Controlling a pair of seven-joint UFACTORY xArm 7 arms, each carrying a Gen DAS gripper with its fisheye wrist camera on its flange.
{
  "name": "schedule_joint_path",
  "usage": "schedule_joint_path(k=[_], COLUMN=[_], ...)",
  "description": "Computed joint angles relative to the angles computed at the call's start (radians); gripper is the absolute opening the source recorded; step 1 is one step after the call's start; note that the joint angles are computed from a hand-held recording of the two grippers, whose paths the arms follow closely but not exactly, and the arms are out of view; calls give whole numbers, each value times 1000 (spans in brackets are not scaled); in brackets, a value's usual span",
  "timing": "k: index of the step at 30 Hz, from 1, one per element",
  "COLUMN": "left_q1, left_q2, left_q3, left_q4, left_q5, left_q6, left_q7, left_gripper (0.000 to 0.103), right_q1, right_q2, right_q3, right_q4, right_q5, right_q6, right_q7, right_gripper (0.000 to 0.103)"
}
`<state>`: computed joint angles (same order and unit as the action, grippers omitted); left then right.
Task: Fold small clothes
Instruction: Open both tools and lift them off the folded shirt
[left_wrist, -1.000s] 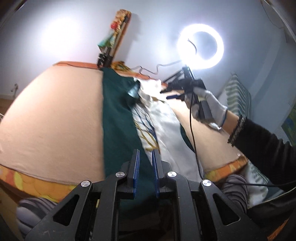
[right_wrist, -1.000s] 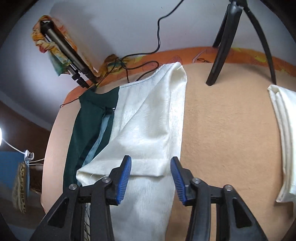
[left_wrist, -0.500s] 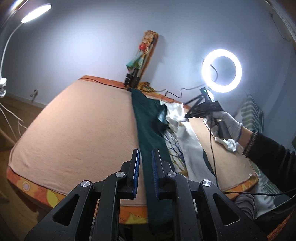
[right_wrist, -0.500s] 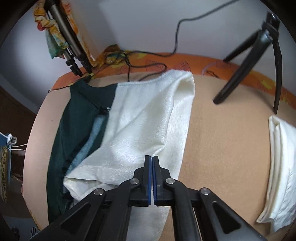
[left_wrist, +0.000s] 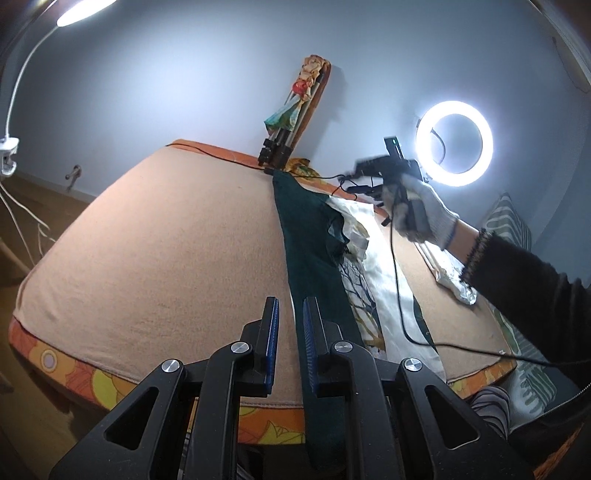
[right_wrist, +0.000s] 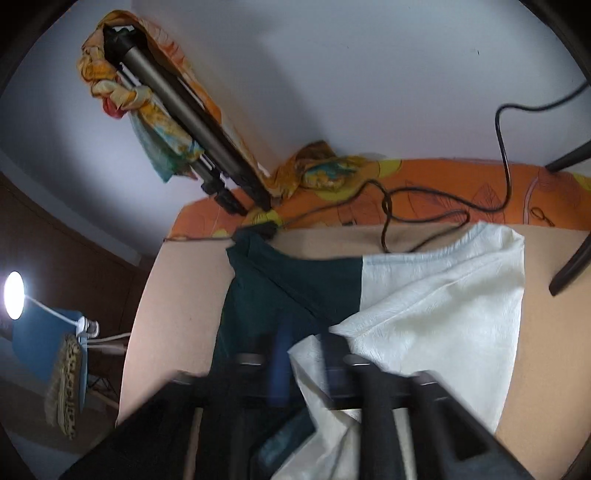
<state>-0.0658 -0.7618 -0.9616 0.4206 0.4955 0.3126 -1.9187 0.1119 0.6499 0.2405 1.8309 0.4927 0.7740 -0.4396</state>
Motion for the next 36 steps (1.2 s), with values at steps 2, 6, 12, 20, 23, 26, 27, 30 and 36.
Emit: schedule_joint_path(k=[2,6,12,20,23,26,27,30,36], left_q1=[-3,-46,-219,-369,-399,-439,-449,-477,-418], left_q2=[-3,1,-61,-90,-48,-31,-21,19,160], left_q3=[-5,25,163,250,266,297,304,338,308], left_q4=[3,1,-6,75,135,155,157,144,40], left_q5=[1,-7,-52,-99,-106,-140,-151,-182,-197], left_q6=[3,32,193,454,551,585,585,533,147], left_q7=[-2,20,88,250,349,405,419,459,291], left_gripper=[12,12,16,58,58,58,58,58,58], right_q1=[-21,-71,-132,-155,-153,-145,-144,-141,-191], right_q2=[-34,-135,-316,-597,-710,-830,-869,-980,-1105], right_q3=[18,19,-13,-142,-210,-274,-289,-339,-426], right_q4=[-39,-146,-326,-613,-757,-922,-978,-1138,-1323], right_q5=[29,88,230,326,301,256,225,156,34], right_q6=[-17,-13,-20,75,122,127,119,105,171], right_q7=[-38,-111,-249,-440,-525,-620,-644,-721,-703], right_gripper=[53,52,52,52,52,52,52,52,45])
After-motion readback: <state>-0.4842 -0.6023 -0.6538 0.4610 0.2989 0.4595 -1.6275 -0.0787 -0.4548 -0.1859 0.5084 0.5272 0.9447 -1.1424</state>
